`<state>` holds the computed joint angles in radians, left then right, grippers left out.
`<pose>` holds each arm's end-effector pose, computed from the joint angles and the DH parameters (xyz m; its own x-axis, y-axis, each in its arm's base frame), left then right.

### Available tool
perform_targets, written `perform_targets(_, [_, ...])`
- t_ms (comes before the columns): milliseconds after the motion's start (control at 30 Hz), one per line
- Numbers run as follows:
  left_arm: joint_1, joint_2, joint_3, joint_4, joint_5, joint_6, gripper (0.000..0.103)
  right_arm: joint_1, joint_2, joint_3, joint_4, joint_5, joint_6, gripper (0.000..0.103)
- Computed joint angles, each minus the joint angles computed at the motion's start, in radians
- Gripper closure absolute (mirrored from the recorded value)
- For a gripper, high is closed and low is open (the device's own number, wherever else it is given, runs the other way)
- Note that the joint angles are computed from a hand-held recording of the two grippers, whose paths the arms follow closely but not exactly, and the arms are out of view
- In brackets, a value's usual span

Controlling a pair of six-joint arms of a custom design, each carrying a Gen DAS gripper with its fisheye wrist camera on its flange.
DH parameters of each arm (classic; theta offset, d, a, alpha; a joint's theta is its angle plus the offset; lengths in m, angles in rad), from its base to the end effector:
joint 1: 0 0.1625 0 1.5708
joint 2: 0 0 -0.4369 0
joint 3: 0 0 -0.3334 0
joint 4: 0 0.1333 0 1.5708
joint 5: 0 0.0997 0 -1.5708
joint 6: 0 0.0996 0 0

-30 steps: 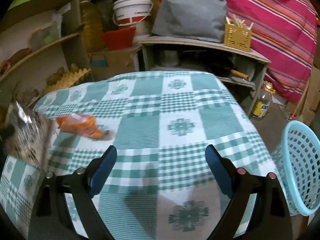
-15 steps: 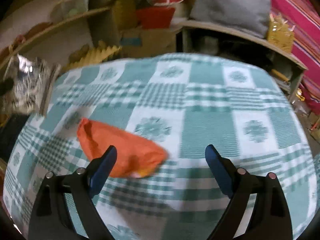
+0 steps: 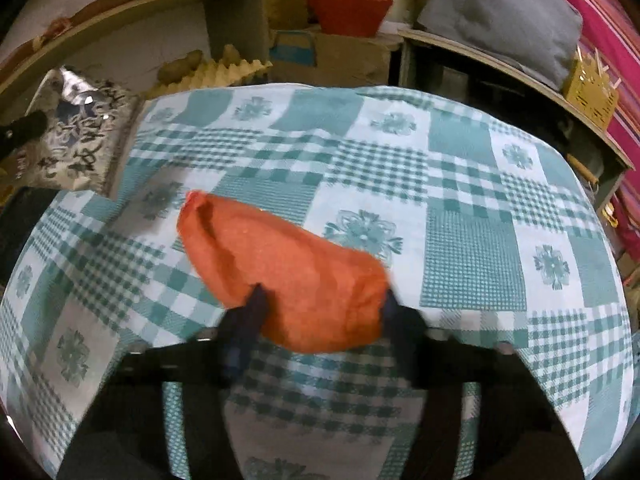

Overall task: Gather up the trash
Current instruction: 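Carry the dark packet and orange bag over the blue basket with both tools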

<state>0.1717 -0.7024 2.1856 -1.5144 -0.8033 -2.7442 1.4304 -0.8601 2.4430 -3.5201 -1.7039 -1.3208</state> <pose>-0.2552 -0.2497 0.0108 -0.5290 -0.7652 -0.3669 0.1887 0.3154 -0.9300 0.0616 -0.4222 0.1038 -0.3677 -0.8497 0.3778 -0.9121 0.4087 0.0314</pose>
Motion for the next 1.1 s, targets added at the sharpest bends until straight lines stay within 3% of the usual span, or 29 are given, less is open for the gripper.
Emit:
perform_targets(167, [0.018,0.019,-0.039,0.032,0.017,0.006,0.100,-0.011,-0.029,0.001,0.024,0.028,-0.003,0.092])
perform_targets(433, [0.060,0.061,-0.139,0.099,0.089,0.018,0.100,-0.065,-0.184,-0.050,0.178,0.138,0.031,0.095])
perform_targets(767, [0.137,0.164,-0.336,0.142,0.273,0.128,0.100,-0.179,-0.393,-0.249,0.417,0.290,0.109,0.095])
perform_targets(900, [0.167,0.214,-0.417,0.096,0.358,0.220,0.100,-0.230,-0.449,-0.329,0.492,0.350,0.142,0.095])
perform_targets(1100, [0.208,0.318,-0.556,-0.055,0.478,0.464,0.100,-0.295,-0.490,-0.422,0.544,0.404,0.165,0.095])
